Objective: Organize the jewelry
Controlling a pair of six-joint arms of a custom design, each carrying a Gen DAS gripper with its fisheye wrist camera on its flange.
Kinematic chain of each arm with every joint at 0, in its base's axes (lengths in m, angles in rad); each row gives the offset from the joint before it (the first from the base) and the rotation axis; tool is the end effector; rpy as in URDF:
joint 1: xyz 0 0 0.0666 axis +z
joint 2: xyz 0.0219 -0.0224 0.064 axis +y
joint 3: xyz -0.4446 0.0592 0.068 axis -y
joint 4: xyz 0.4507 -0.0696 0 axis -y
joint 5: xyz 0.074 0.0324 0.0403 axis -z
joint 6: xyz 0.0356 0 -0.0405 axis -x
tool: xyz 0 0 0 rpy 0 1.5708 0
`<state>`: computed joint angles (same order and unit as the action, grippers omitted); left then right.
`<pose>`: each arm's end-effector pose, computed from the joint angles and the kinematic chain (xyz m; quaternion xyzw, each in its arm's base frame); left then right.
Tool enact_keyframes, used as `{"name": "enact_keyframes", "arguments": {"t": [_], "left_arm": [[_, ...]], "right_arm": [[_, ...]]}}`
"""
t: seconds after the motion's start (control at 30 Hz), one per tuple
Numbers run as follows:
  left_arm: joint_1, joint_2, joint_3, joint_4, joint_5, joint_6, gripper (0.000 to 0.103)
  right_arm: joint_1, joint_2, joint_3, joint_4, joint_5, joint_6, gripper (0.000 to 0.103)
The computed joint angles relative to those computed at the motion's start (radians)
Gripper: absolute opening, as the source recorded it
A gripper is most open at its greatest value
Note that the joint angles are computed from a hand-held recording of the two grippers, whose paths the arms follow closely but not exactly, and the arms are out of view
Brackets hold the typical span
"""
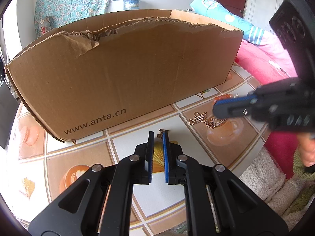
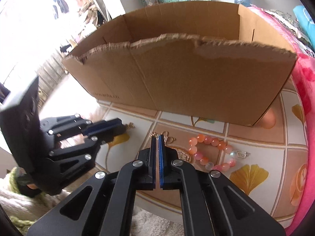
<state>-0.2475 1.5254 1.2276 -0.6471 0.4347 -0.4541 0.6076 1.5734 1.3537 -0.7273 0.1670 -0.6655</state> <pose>0.5417 -0.1528 0.3593 0.3816 0.8497 -0.1731 0.3202 0.4917 0.3342 0.3881 0.0530 0.9473 0.1179 0.2931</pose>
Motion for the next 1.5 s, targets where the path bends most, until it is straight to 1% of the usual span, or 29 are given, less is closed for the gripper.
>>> {"name": "enact_keyframes", "arguments": {"t": [0.2, 0.27, 0.33, 0.37, 0.4, 0.47, 0.57, 0.63, 0.67, 0.7, 0.73, 0.77, 0.8, 0.87, 0.9, 0.97, 1.13, 1.23, 1.33, 1.37, 1.43, 1.47, 1.5], "left_arm": [[0.005, 0.001, -0.001, -0.001, 0.003, -0.004, 0.008], [0.003, 0.001, -0.001, 0.0, 0.002, -0.002, 0.008], [0.002, 0.001, 0.0, -0.001, 0.0, -0.001, 0.008], [0.003, 0.001, 0.0, -0.001, -0.001, -0.002, 0.008], [0.0, 0.001, 0.0, 0.001, -0.004, 0.0, 0.008], [0.001, 0.0, -0.001, 0.002, -0.005, -0.001, 0.008], [0.0, 0.001, 0.0, 0.002, -0.006, 0.0, 0.008], [0.001, 0.001, 0.0, 0.001, -0.005, -0.001, 0.008], [0.0, 0.001, 0.0, 0.002, -0.005, -0.001, 0.008], [0.0, 0.001, 0.0, 0.002, -0.004, -0.001, 0.008], [0.001, 0.002, -0.001, 0.003, -0.004, -0.001, 0.008], [0.0, 0.002, -0.001, 0.004, -0.004, 0.0, 0.008], [0.0, 0.001, -0.001, 0.004, -0.003, 0.001, 0.008], [0.001, 0.001, -0.001, 0.004, -0.002, 0.001, 0.008], [0.0, 0.001, -0.002, 0.005, -0.002, 0.001, 0.008], [0.001, 0.001, -0.001, 0.004, -0.002, 0.0, 0.008], [0.006, 0.001, -0.004, 0.005, 0.006, -0.001, 0.008], [0.007, 0.001, -0.003, 0.005, 0.007, -0.002, 0.008], [0.005, 0.002, -0.003, 0.006, 0.005, 0.0, 0.008], [0.006, 0.001, -0.003, 0.006, 0.006, -0.001, 0.008], [0.006, 0.002, -0.003, 0.007, 0.007, -0.001, 0.008], [0.007, 0.002, -0.003, 0.005, 0.007, -0.001, 0.008], [0.006, 0.002, -0.002, 0.005, 0.007, -0.001, 0.008]], "right_arm": [[-0.01, -0.037, -0.018, 0.058, -0.001, -0.005, 0.002], [-0.013, -0.03, -0.007, 0.046, -0.003, 0.014, 0.003], [-0.009, -0.031, -0.008, 0.015, 0.017, 0.025, 0.005], [-0.008, -0.015, 0.003, -0.007, 0.015, 0.04, 0.007], [-0.002, 0.001, 0.018, -0.03, 0.024, 0.045, 0.016], [0.016, 0.02, 0.037, -0.062, 0.048, 0.05, 0.028], [0.031, 0.044, 0.05, -0.099, 0.088, 0.069, 0.028], [0.033, 0.068, 0.064, -0.121, 0.099, 0.081, 0.027], [0.038, 0.073, 0.065, -0.121, 0.125, 0.093, 0.021], [0.044, 0.079, 0.072, -0.128, 0.147, 0.112, 0.013], [0.043, 0.08, 0.074, -0.125, 0.137, 0.119, 0.006], [0.041, 0.082, 0.077, -0.127, 0.132, 0.11, 0.004], [0.042, 0.082, 0.08, -0.133, 0.134, 0.102, 0.003], [0.034, 0.076, 0.078, -0.119, 0.097, 0.08, 0.002], [0.017, 0.062, 0.058, -0.079, 0.057, 0.059, 0.002], [0.001, 0.031, 0.031, -0.029, 0.01, 0.024, 0.002], [-0.019, -0.028, -0.008, 0.059, -0.025, -0.013, 0.002], [-0.023, -0.046, -0.008, 0.081, -0.023, -0.014, 0.002], [-0.02, -0.033, 0.013, 0.044, -0.02, 0.006, 0.002], [-0.013, -0.017, 0.032, 0.009, 0.01, 0.013, 0.005], [-0.003, 0.014, 0.061, -0.046, 0.007, 0.032, 0.018], [0.009, 0.03, 0.071, -0.069, 0.033, 0.041, 0.03], [0.021, 0.029, 0.06, -0.075, 0.059, 0.051, 0.032]]}}
